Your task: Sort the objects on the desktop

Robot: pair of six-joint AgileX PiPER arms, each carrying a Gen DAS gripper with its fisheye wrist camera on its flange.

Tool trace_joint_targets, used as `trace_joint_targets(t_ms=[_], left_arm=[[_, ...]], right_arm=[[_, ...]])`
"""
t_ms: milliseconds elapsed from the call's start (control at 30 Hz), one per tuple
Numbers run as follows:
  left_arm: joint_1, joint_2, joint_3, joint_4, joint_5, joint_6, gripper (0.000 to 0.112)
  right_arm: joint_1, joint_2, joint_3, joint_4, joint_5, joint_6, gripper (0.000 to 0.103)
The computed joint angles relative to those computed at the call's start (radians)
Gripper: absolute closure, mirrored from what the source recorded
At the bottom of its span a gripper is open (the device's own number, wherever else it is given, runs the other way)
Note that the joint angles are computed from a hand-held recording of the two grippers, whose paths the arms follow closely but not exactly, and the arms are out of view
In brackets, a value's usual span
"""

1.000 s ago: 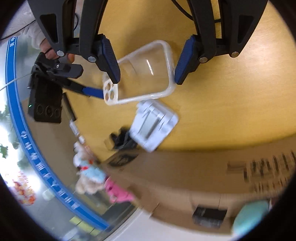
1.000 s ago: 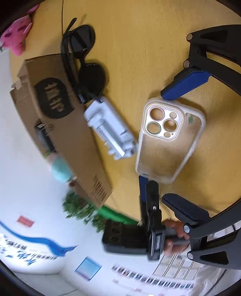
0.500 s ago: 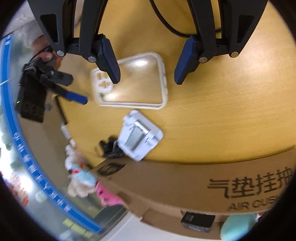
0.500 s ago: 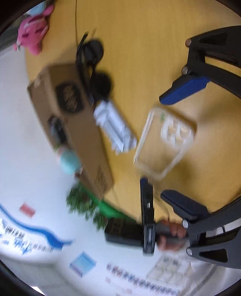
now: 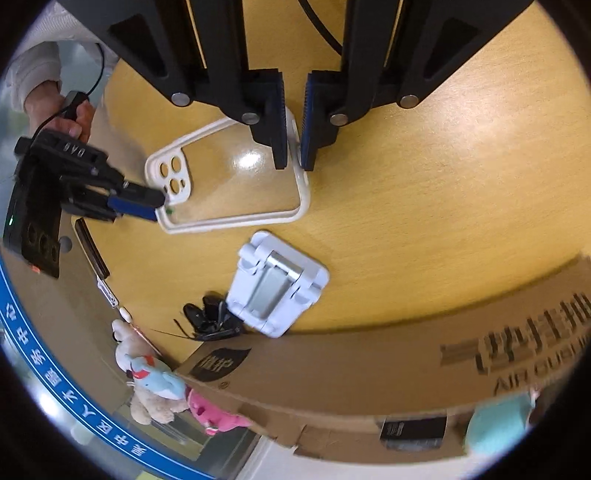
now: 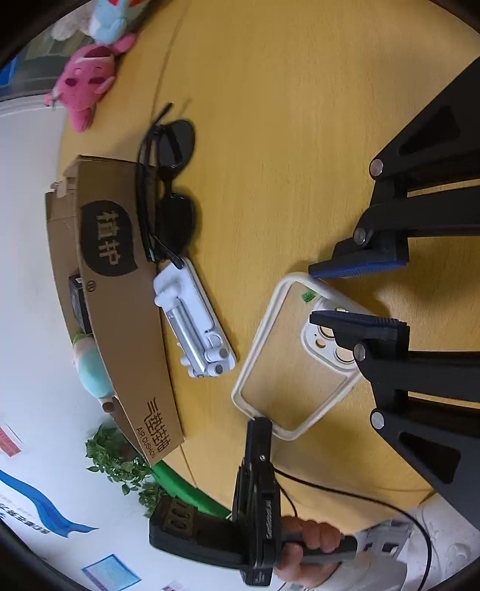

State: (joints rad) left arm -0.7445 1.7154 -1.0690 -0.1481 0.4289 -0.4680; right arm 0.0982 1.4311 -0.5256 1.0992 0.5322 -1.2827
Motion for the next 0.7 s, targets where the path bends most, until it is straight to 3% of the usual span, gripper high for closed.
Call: trace_joint_targets(t_ms=[100, 167, 300, 433, 500, 700], left_arm=[[0.01, -0.054, 0.011, 0.028, -0.031, -0.051, 0.106], [0.01, -0.084, -0.004, 0.122, -0.027, -0.128, 0.106], [0.066, -0.141, -0.067, 0.224, -0.009, -0.152, 0.106], [0.148, -0.138, -0.172, 0.261, 0.022, -0.109, 0.106], [0.224, -0.124, -0.221, 0.169, 0.034, 0.003, 0.106], [0.409, -0.034, -0.376, 0.065, 0.142, 0.164, 0.106]], right_arm=[[-0.03, -0.032, -0.011, 0.074, 0.034, -0.054, 0.086], [-0.037, -0.078, -0.036, 0.092, 0.054, -0.056, 0.088], [0.056, -0.101, -0.18, 0.04, 0.006, 0.043, 0.088], [0.136, -0.023, -0.371, -0.018, -0.019, 0.135, 0.088], [0.176, 0.038, -0.487, -0.083, -0.027, 0.203, 0.088], [0.269, 0.3, -0.904, -0.286, 0.052, 0.444, 0.088]])
